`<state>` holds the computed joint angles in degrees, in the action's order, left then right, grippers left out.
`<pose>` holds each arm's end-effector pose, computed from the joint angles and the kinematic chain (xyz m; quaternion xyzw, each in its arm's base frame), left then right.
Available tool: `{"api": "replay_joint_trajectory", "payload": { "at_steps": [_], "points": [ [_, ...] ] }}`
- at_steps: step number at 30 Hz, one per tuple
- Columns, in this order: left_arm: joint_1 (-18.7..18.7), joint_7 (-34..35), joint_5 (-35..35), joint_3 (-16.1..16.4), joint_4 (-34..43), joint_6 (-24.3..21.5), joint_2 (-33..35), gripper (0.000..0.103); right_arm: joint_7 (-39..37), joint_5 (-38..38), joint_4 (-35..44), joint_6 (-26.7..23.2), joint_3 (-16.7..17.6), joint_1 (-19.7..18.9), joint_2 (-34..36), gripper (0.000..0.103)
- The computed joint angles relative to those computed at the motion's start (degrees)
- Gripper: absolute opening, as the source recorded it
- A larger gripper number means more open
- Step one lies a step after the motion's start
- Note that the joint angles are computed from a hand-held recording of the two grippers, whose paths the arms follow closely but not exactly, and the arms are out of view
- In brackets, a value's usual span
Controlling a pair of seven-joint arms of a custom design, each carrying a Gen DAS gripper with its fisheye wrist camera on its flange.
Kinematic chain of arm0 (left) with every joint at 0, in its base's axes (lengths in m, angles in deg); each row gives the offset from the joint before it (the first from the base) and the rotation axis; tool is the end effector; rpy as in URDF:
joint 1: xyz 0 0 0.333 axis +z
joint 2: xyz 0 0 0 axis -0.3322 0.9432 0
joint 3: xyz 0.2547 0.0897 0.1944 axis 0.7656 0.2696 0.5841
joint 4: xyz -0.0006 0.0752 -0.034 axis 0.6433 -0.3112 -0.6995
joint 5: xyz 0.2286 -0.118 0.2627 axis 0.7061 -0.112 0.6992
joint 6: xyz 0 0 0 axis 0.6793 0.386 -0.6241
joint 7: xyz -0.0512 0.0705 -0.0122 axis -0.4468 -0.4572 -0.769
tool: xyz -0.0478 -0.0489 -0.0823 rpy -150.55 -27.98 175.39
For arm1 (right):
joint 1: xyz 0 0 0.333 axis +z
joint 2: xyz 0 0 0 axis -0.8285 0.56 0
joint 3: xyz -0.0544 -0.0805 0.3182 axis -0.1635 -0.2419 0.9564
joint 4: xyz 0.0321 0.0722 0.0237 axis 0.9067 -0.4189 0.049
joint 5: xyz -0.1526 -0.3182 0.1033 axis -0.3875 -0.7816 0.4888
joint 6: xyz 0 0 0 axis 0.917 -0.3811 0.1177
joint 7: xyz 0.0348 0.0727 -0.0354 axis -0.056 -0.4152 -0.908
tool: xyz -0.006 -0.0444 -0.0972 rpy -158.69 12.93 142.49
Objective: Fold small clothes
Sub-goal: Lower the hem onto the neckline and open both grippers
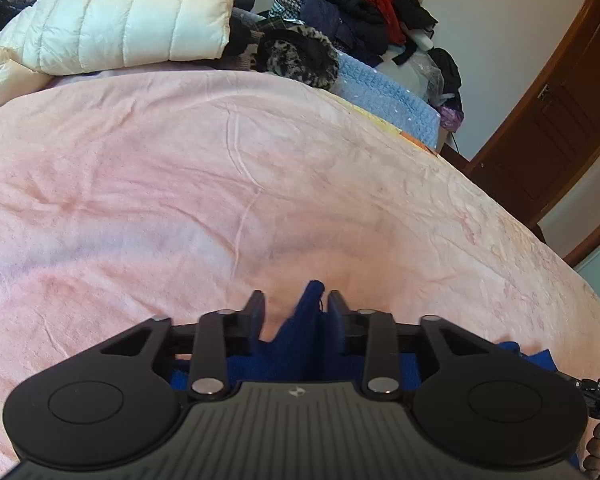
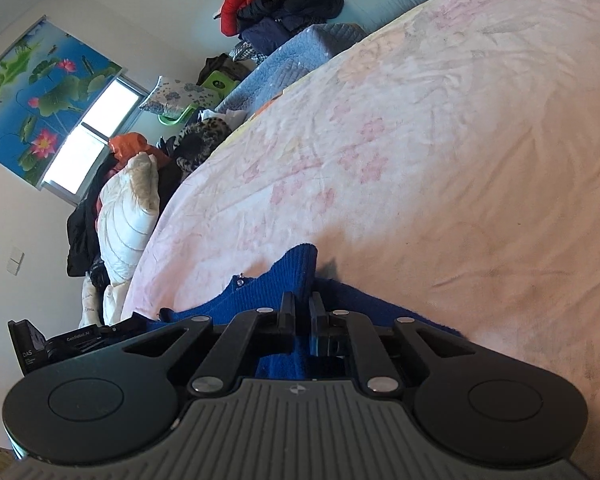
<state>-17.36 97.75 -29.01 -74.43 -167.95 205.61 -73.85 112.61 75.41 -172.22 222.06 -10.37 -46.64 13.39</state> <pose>0.4295 -0.1216 0.5113 -0.7904 0.4846 -0.3309 0.1758 0.5094 0.0840 0.4543 -0.6261 0.6053 0.1144 0.4781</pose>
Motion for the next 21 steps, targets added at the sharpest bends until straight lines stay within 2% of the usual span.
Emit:
{"api": "replay_joint_trajectory", "payload": {
  "at_steps": [1,3,5,6,7,9,11,12,13,14,16,20,21],
  "points": [
    [-0.07,0.43,0.16,0.14,0.12,-0.14,0.12,0.068,0.19,-0.15,0.04,0.04,0.05,0.02,0.02,0.016],
    [0.09,0.34,0.48,-0.03,-0.26,0.82,0.01,0.071,0.8,-1.38,0.41,-0.52,0.14,0.06,0.27,0.019],
    [-1.78,2.66,-0.62,1.33,-0.57,1.87,0.18,0.07,1.32,-2.89,0.97,-1.29,0.26,0.15,0.62,0.019],
    [-2.52,3.77,-1.17,1.72,-0.46,1.84,0.31,0.067,1.41,-3.39,1.24,-1.46,0.36,0.22,0.79,0.019],
    [-3.2,5.17,-1.43,2.01,-0.29,1.85,0.49,0.052,1.56,-3.86,1.47,-0.97,0.59,0.39,0.95,0.019],
    [-4.36,7.86,-2.03,2.33,0.9,-0.15,1.11,0.037,1.95,-4.67,1.89,-0.08,0.9,0.68,1.35,0.019],
    [-1.05,5.8,1.8,-1.16,2.3,-2.99,1.4,0.034,2.83,-5.28,2.14,0.03,1.02,0.78,1.85,0.019],
    [-0.9,5.55,2.59,-1.41,2.84,-4.1,1.74,0.03,2.47,-4.89,2.12,0.03,1.04,0.8,2.0,0.019],
    [-0.73,4.81,3.19,-1.57,3.23,-5.09,2.04,0.021,2.11,-4.68,1.95,0.36,1.15,0.87,1.95,0.018],
    [-0.14,3.46,4.36,-2.07,3.65,-6.22,2.25,0.01,1.99,-4.51,1.85,0.5,1.18,0.9,1.97,0.013],
    [0.23,0.92,5.73,-1.95,3.08,-5.86,1.84,0.008,1.75,-3.63,1.43,1.89,1.36,1.06,1.66,0.009],
    [4.58,-7.15,13.55,-5.72,2.32,-5.1,-0.4,0.007,-4.02,2.4,-0.55,4.02,1.0,1.56,-1.33,0.008],
    [4.17,-7.29,13.65,-5.31,2.83,-6.19,0.43,0.007,-3.9,2.56,-0.35,3.93,0.74,1.5,-1.03,0.008]
  ]
}}
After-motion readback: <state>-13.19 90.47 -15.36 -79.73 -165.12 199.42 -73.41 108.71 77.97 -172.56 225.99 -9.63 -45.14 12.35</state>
